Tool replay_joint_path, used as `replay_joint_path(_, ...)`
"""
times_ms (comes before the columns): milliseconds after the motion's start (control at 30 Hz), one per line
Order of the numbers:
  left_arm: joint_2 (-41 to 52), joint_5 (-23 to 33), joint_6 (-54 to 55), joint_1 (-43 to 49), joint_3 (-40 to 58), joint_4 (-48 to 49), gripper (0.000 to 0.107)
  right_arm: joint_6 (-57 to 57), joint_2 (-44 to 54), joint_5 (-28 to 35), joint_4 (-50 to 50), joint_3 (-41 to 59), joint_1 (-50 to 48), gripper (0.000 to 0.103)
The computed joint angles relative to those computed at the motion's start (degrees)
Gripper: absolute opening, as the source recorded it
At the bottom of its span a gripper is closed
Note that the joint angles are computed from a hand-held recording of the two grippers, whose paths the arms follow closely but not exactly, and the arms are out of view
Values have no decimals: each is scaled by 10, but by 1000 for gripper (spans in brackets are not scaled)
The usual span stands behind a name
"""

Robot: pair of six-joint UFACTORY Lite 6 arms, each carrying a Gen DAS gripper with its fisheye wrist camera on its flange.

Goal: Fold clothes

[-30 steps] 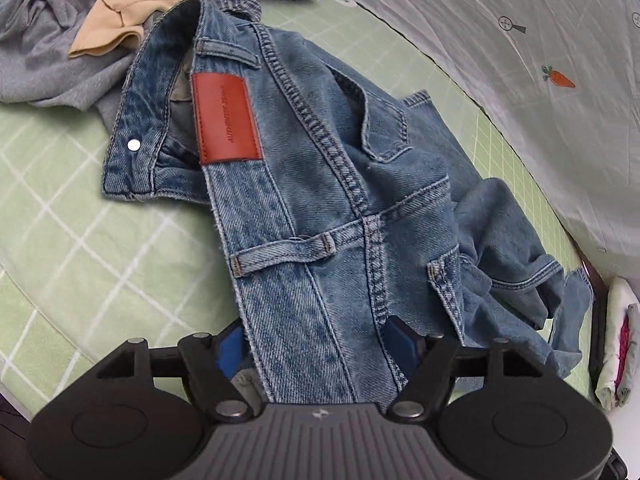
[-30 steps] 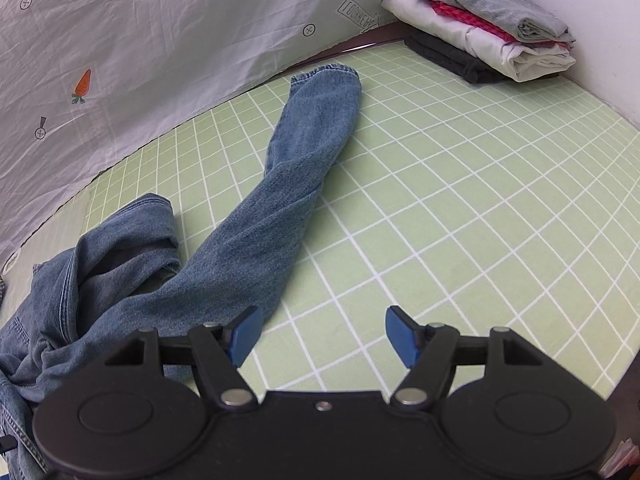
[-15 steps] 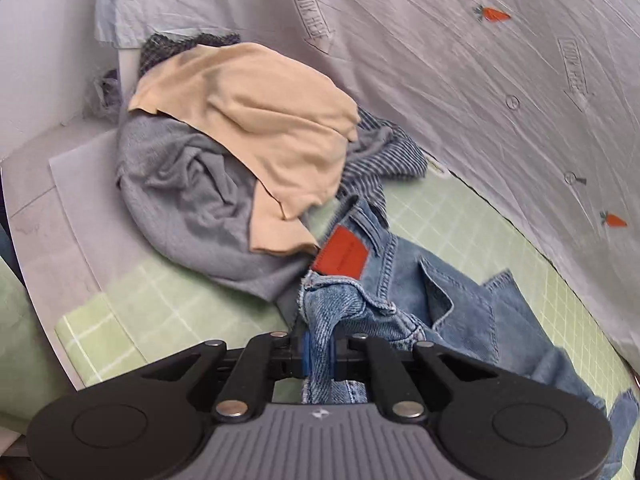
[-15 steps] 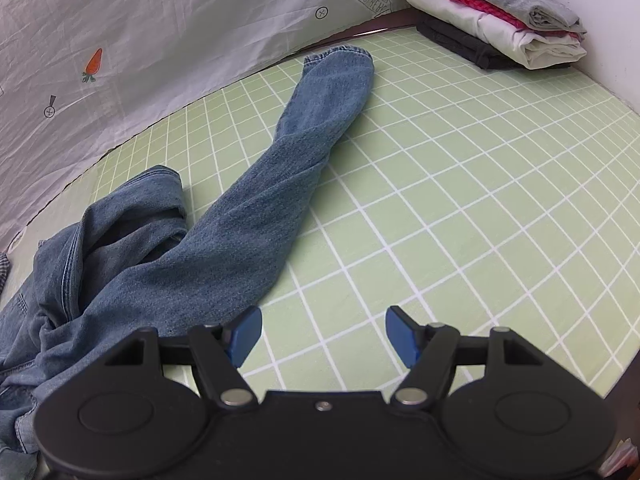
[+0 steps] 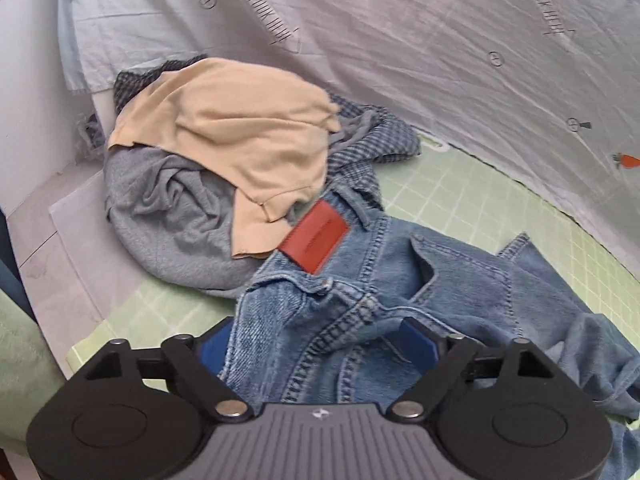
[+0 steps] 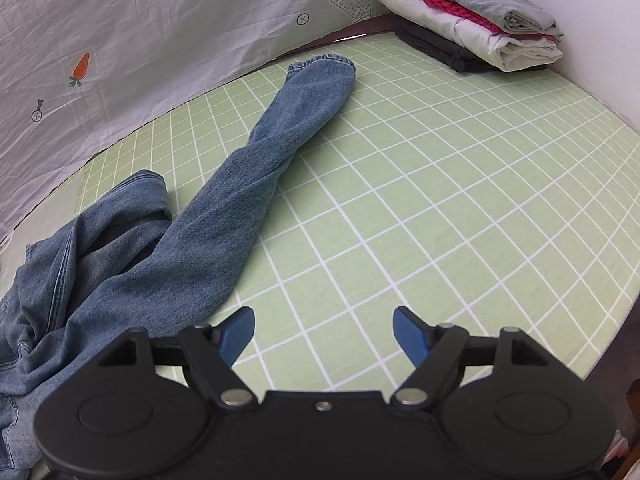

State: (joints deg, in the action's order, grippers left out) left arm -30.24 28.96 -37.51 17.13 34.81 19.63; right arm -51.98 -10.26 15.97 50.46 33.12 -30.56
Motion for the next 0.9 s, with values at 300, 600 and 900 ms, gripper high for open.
replay_joint_path(300,-5,80,-278,-259,6,240,101,-131,66,0,103,60,0,100)
replay_joint_path(600,12,264,-462,-367,65,411,103,-195,190,16,159,168,-22,101)
replay_joint_path(900,206,46,-371,-285,85,203,103,-139,365,41,147,369,-13,102)
